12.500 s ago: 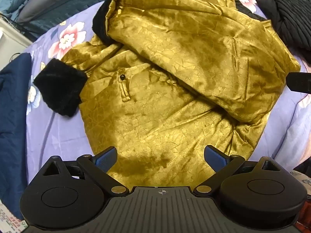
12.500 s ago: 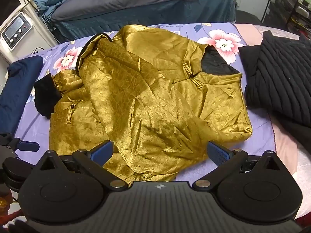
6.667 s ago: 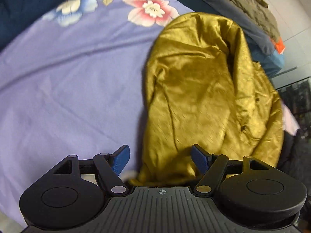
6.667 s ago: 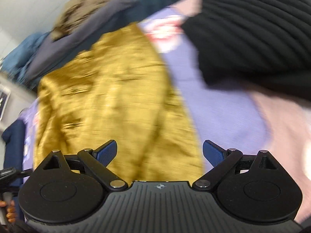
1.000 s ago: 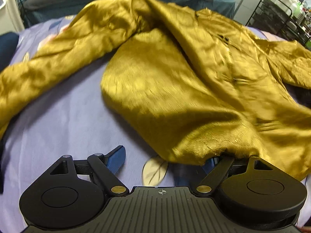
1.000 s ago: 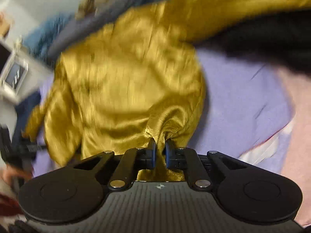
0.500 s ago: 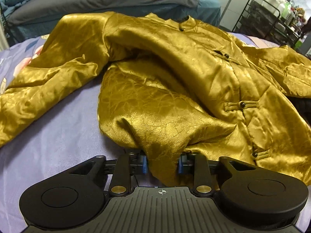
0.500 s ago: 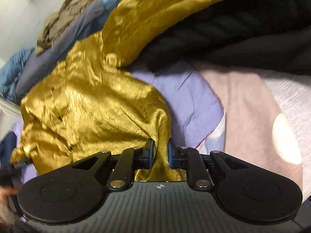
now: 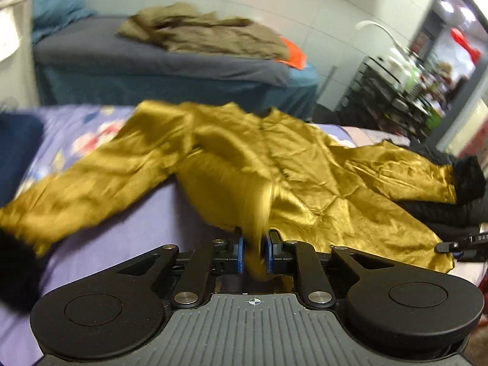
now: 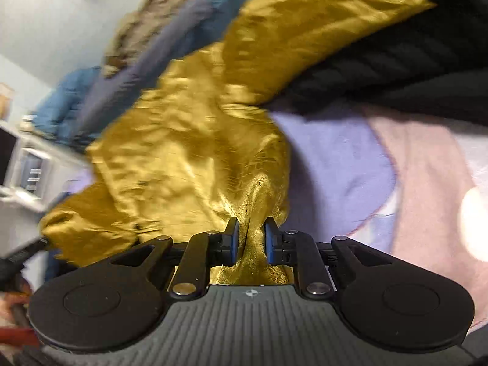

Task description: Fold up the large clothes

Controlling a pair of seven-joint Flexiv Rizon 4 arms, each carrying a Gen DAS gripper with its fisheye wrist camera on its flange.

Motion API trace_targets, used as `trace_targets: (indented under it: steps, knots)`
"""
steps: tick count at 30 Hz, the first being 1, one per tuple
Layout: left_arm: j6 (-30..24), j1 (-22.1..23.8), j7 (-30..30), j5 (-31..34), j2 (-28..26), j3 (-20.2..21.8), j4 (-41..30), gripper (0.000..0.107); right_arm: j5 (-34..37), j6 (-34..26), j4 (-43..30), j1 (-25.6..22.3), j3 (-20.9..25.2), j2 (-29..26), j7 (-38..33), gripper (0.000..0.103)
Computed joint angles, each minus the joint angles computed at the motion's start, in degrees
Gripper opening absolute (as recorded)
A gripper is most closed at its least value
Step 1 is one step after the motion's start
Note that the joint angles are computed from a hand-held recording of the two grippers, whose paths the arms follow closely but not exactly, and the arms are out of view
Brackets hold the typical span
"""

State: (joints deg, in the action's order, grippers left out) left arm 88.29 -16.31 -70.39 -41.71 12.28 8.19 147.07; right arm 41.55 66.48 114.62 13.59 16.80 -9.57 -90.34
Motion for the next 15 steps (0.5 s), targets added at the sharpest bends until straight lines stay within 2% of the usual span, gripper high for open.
trace_targets:
  steps: [2, 4, 5, 6, 8, 10, 11, 13, 15]
  knots:
    - [-4.9, 2.3, -2.6, 1.0, 1.3, 0.3, 1.6, 0.055, 9.9, -5.5, -2.2, -4.0, 0.7, 1.1, -7.3, 0.025]
    - [-13.0, 9.7, -9.5, 11.3, 1.2, -1.6, 1.9, 0.066, 9.5, -5.8, -1.5, -3.5, -1.0, 1.4, -4.3, 0.057]
    - [-15.8, 12.0, -12.3, 14.7, 0.5, -2.2, 1.6, 0.071, 5.6, -4.3, -0.3, -2.2, -1.8, 1.1, -0.5, 0.083]
    - [-17.4, 12.9, -14.3, 16.0, -0.4, -2.6, 1.5, 0.070, -0.6, -2.4, 1.5, -0.4, -2.7, 0.8, 4.4, 0.087]
    - [-14.5, 11.0, -14.1, 10.7, -2.0, -2.2, 2.8, 0.073, -12.1, 0.1, 4.3, 2.2, -4.2, 0.1, 12.1, 0.084]
    - [-11.3, 9.6, -12.6, 6.2, -3.5, -2.1, 3.2, 0.096, -19.1, 1.6, 6.1, 3.2, -4.8, -0.4, 17.1, 0.084]
    - [-9.9, 10.4, -13.5, 7.5, -4.3, -2.5, 2.9, 0.103, -20.4, 2.5, 6.5, 3.0, -4.6, -0.5, 18.5, 0.084]
    - [-6.0, 12.0, -13.7, 10.1, -6.0, -2.6, 2.3, 0.103, -20.6, 3.6, 6.6, 1.9, -3.7, -1.0, 18.4, 0.084]
    - [-6.9, 15.4, -15.9, 16.5, -8.4, -2.7, -0.3, 0.103, -24.0, 4.8, 7.3, 1.9, -3.9, -1.5, 19.5, 0.084]
